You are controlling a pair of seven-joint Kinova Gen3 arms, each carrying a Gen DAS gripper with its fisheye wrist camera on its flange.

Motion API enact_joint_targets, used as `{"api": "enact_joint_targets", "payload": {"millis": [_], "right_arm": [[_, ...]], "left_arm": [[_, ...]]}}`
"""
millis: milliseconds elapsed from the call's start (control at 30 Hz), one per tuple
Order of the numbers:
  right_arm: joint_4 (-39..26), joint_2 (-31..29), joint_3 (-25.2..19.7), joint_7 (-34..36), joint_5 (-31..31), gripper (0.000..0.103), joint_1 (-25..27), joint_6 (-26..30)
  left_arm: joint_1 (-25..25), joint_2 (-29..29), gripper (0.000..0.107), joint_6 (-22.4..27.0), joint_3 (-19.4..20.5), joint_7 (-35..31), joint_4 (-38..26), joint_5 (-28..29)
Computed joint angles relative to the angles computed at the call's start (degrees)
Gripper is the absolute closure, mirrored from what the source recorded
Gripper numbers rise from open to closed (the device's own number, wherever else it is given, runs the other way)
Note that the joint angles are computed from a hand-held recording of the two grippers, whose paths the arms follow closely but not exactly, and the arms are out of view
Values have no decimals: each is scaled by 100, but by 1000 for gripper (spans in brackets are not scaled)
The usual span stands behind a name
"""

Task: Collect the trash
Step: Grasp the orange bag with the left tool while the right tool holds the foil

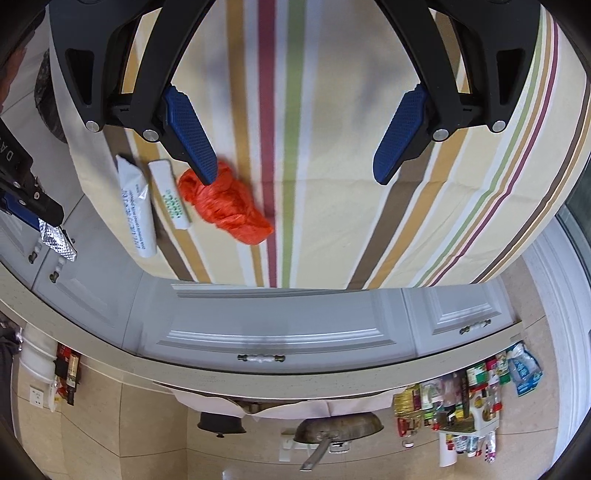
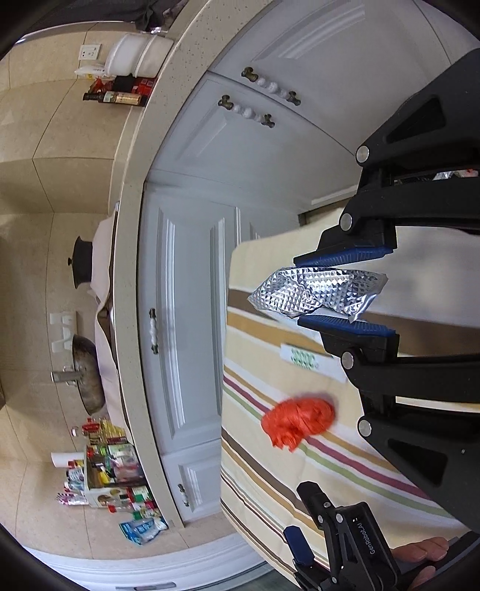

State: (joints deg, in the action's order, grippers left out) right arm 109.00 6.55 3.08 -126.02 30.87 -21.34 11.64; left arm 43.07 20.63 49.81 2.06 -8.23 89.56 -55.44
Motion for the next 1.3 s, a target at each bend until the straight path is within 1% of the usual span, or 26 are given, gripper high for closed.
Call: {"api": "enact_joint_targets", "payload": {"millis": [67, 133, 267, 400, 533, 600, 700, 800, 867, 900, 933, 967, 1000, 1033, 1100, 1300], "right_arm": [[-26, 45, 20, 76, -51, 76, 95, -60], [-77, 113, -54, 373, -315, 76, 330, -132], [-122, 213, -73, 867, -803, 76, 608, -254], [-142, 316, -251, 1501, -1425, 76, 1010, -368], [-115, 416, -588, 2126, -2032, 76, 1515, -483], [-124, 471, -887, 2483, -2345, 76, 1882, -511], [-146, 570, -1153, 2875, -2708, 76, 2219, -531], [-173, 663, -1382, 3230, -3033, 76, 2506, -536], [-181, 711, -1488, 3436, -3223, 76, 2630, -540], [-192, 736, -1528, 3534, -3312, 76, 2680, -538], [-189, 752, -1553, 3614, -3394, 76, 2707, -540], [-195, 767, -1594, 3700, -3471, 76, 2755, -537], [-192, 776, -1605, 3764, -3537, 76, 2769, -537], [-189, 781, -1622, 3825, -3599, 76, 2790, -533], [-184, 785, -1600, 3913, -3693, 76, 2779, -529], [-190, 773, -1547, 4097, -3881, 76, 2749, -505]], "left_arm": [[-10, 119, 23, 35, 13, -117, -181, 31], [-18, 267, 23, 75, 8, -292, -413, 129], [36, 573, 23, 167, -81, -624, -872, 342], [93, 905, 23, 269, -189, -1009, -1352, 620], [146, 1241, 23, 413, -347, -1377, -1858, 915], [164, 1383, 23, 479, -425, -1528, -2070, 1048], [156, 1539, 23, 533, -522, -1716, -2296, 1249], [127, 1611, 24, 525, -586, -1833, -2376, 1448], [119, 1612, 29, 453, -636, -1846, -2345, 1530], [123, 1613, 35, 433, -658, -1855, -2334, 1554], [108, 1612, 44, 403, -659, -1889, -2319, 1590], [73, 1606, 50, 353, -640, -1944, -2296, 1646], [30, 1603, 61, 321, -612, -2021, -2291, 1716], [-32, 1604, 69, 283, -567, -2126, -2291, 1810], [-62, 1577, 71, 197, -583, -2181, -2249, 1917], [19, 1490, 74, 36, -717, -2111, -2075, 1869]]}}
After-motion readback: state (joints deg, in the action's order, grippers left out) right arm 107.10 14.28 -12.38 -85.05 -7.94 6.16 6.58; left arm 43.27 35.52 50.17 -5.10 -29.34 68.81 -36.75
